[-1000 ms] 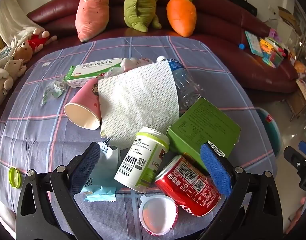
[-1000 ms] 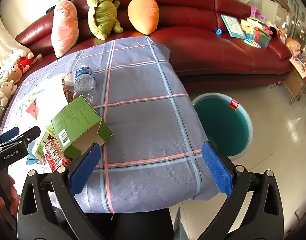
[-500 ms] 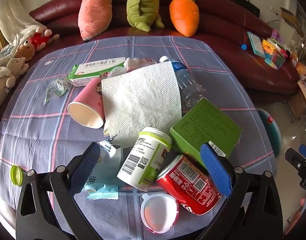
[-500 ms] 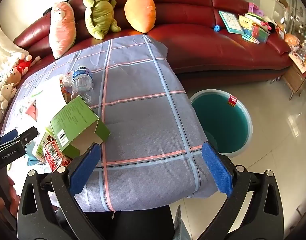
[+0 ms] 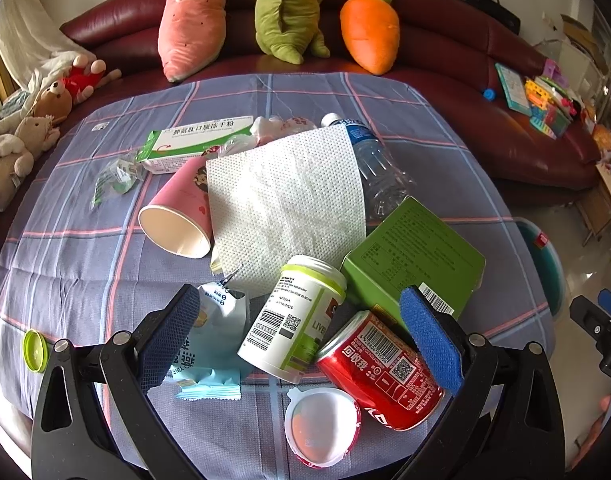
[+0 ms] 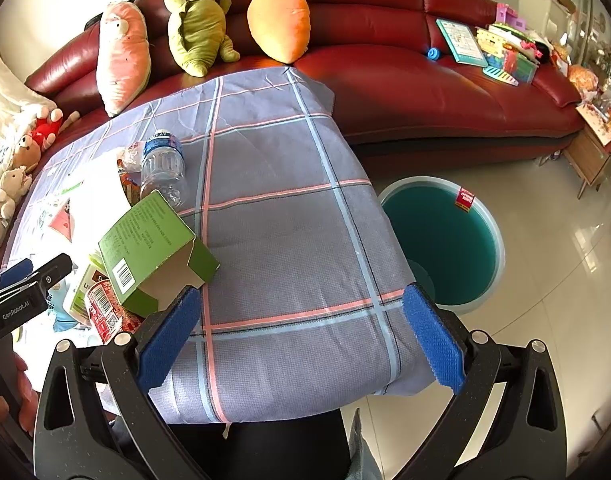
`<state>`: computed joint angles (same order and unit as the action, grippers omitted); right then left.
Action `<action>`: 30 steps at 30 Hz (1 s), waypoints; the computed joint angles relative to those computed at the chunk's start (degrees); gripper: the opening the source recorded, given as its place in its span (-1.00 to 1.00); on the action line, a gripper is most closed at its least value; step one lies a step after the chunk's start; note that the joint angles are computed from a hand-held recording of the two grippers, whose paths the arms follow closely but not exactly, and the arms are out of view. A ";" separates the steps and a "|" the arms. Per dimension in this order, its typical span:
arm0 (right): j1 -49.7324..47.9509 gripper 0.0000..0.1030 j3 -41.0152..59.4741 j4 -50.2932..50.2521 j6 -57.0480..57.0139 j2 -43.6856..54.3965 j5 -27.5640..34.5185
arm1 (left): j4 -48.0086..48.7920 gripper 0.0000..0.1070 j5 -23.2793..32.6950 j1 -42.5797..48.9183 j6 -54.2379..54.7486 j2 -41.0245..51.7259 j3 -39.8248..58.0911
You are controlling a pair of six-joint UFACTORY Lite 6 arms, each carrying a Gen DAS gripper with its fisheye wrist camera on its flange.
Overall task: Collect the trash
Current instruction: 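Move the right gripper toward the red Coca-Cola can on the table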
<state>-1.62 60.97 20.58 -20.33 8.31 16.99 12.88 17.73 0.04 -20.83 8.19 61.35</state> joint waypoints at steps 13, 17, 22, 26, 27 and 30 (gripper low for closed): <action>0.59 0.88 0.68 -1.30 1.49 1.64 -0.05 | 0.11 0.86 -0.27 0.01 0.01 0.33 -0.08; 0.94 0.88 0.67 -1.83 2.16 2.19 -0.31 | -0.09 0.86 -0.99 0.09 0.36 0.84 -0.44; 1.57 0.88 0.84 -3.13 3.82 2.67 -0.52 | 0.32 0.86 -2.07 0.57 0.39 0.96 -1.04; 1.60 0.88 0.87 -2.85 3.61 2.68 -0.57 | -1.33 0.86 -2.78 1.30 2.11 1.07 -1.38; 1.68 0.88 0.78 -2.14 2.97 2.72 -0.66 | -1.85 0.86 -2.95 1.49 2.68 1.12 -1.46; 1.83 0.88 0.78 -0.54 1.57 2.88 -0.51 | -3.22 0.86 -3.32 1.95 4.27 1.26 -1.70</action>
<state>0.22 61.75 20.05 -18.76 11.19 16.48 9.66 14.41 1.99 -16.56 9.45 59.65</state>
